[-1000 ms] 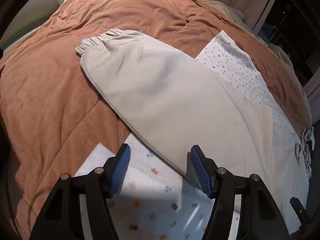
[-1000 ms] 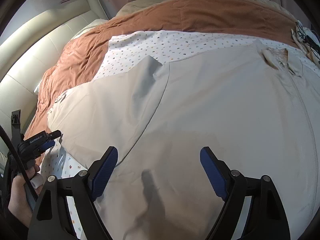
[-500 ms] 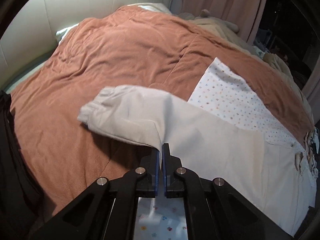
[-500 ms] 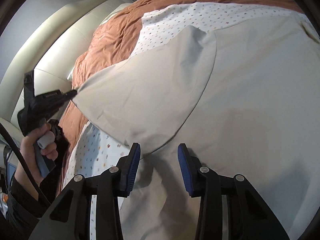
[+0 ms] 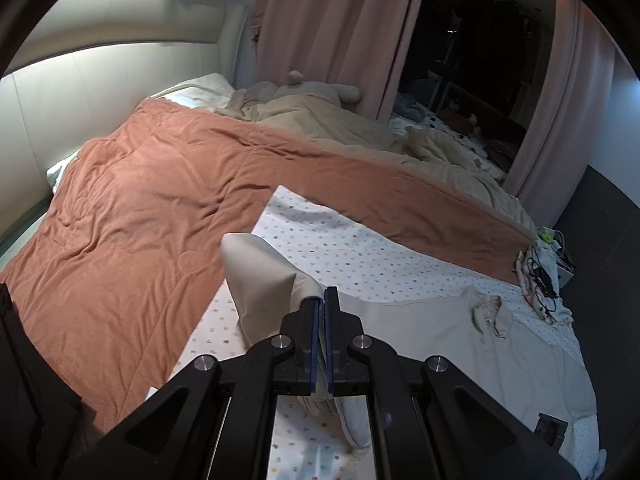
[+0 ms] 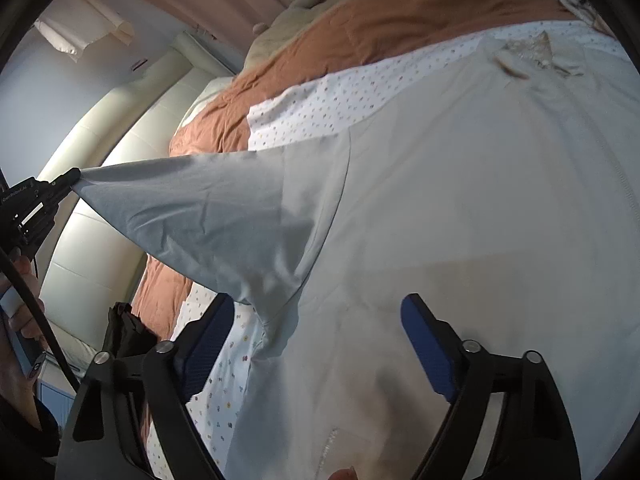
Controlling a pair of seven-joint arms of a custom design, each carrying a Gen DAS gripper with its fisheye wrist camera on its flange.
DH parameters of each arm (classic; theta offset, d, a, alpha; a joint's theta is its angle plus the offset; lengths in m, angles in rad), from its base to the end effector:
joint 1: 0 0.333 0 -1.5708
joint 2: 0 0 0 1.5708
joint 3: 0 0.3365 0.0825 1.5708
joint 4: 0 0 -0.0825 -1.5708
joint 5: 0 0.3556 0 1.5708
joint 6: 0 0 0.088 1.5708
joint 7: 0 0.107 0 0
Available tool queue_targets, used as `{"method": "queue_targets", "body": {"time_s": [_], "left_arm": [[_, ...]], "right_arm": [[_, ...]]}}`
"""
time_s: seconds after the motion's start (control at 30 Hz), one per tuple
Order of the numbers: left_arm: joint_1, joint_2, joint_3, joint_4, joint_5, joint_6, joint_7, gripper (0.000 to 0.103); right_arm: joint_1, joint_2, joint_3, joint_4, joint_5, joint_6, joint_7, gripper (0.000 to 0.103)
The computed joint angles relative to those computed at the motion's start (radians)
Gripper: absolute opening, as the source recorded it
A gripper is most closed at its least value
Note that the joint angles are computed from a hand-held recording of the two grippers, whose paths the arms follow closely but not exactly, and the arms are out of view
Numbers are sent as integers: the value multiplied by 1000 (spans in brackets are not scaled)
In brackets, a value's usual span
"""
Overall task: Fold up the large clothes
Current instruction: 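Grasp the jacket sleeve cuff with the left gripper and lift it, then fold the held sleeve across the jacket body with the left gripper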
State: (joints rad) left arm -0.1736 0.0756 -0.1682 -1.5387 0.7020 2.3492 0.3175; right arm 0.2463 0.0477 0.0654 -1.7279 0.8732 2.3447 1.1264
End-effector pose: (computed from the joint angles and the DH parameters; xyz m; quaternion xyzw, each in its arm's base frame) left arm 0.5732 -0.1887 0.7128 -0.7872 0.4119 -0.3423 0.3057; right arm 0.5643 0.1929 0.6363 -0.7191 0.5272 0.0555 0.4492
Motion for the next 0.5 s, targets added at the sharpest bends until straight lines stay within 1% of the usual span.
{"method": "queue_targets", "body": {"time_s": [0.07,0.13,0.2,0.3,0.37,0.4,0.47,0.5], "left_arm": [[-20,35,-17,60,-6,0,22,5],[-47,75,-29,125,-16,-8,52,5],[-81,119,-35,194,-21,-23,77,5],[-132,187,-35,292,-33,-40,116,5],[-168,238,-30,366,-37,-67,152,5],[-185,264,-26,404,-42,-76,167,5],[-213,304,-17,453,-58,-75,177,5],[-229,327,-12,482,-62,-80,185,5]], "right_arm": [[-18,-39,-17,-31,34,5,-3,86],[-43,-83,-42,-82,103,-4,-8,86],[-58,-124,-61,-136,129,-2,-16,86],[-78,-179,-90,-203,170,-13,-30,86],[-94,-213,-114,-256,210,-27,-45,86],[-105,-226,-129,-273,218,-43,-48,86],[-120,-255,-141,-297,212,-72,-19,86],[-127,-249,-151,-293,219,-92,-10,86]]}}
